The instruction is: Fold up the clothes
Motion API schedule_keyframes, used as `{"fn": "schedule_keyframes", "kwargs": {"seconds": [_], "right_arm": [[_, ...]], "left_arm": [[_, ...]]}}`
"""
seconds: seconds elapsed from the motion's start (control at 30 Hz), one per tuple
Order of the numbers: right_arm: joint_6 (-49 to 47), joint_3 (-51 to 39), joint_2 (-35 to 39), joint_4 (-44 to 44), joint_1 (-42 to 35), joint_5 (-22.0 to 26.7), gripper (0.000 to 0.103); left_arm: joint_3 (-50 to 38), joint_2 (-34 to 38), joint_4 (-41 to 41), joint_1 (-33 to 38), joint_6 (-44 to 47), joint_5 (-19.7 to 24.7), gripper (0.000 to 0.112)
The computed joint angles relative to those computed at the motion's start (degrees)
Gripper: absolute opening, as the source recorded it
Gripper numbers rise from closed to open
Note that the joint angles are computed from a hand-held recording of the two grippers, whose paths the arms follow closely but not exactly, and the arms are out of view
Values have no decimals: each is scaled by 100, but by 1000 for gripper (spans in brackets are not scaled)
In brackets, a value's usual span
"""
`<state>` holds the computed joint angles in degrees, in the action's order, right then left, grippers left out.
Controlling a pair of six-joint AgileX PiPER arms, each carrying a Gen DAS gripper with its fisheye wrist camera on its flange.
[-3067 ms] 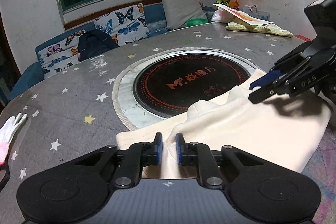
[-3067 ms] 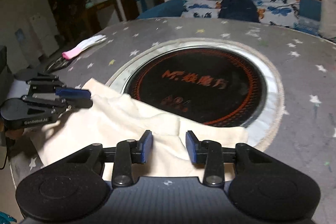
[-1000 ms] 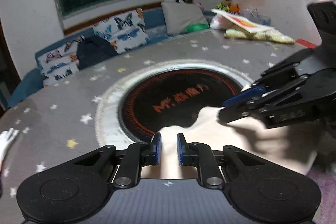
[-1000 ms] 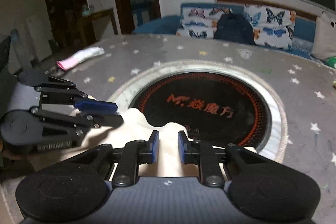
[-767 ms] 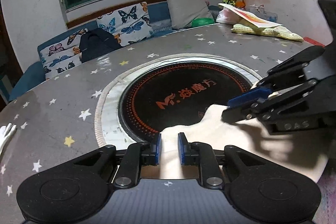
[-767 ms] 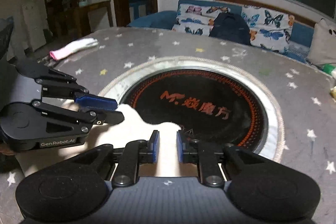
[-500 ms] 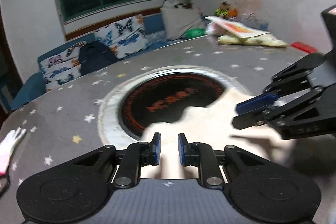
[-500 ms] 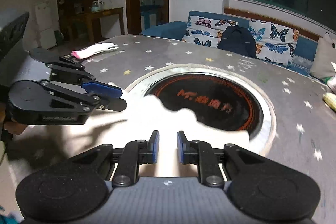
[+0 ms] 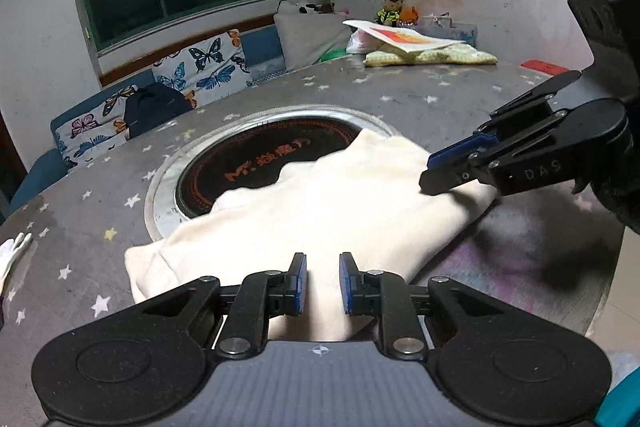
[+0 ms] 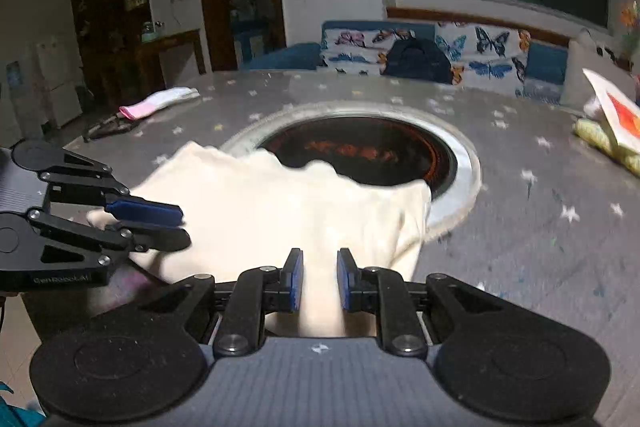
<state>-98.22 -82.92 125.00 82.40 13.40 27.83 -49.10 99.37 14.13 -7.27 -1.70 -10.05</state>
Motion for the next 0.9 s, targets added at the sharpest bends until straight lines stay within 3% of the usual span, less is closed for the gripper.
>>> {"fn": "schedule_keyframes", "kwargs": {"seconds": [0.1, 0.2, 0.33, 0.43, 0.57, 0.67, 0.8, 0.9], "right_arm": [[-370, 94, -89, 242, 88, 124, 22], [-698, 134, -48, 299, 288, 105, 23], [-864, 183, 52, 148, 489, -194, 24], [-780, 159, 8, 196, 412, -75, 29], [-432, 43, 44, 6, 370, -93, 38], [17, -113, 166, -354, 324, -11, 38], [254, -377, 203, -440, 280, 22, 42], [675, -814, 397, -741, 293, -105, 49]], "left_arm": [[64, -45, 465, -35, -580, -205, 20], [-16, 173, 104, -70, -480, -115, 21], [110, 91, 1319, 277, -2047, -289, 22], [238, -45, 1425, 591, -2440, -488, 22], [224, 94, 1737, 984, -3135, -411, 22], [353, 68, 1725, 1106, -3087, -561, 24], [176, -6, 2186, 1094, -3513, -424, 27], [-45, 107, 1587, 1019, -2923, -318, 35]]}}
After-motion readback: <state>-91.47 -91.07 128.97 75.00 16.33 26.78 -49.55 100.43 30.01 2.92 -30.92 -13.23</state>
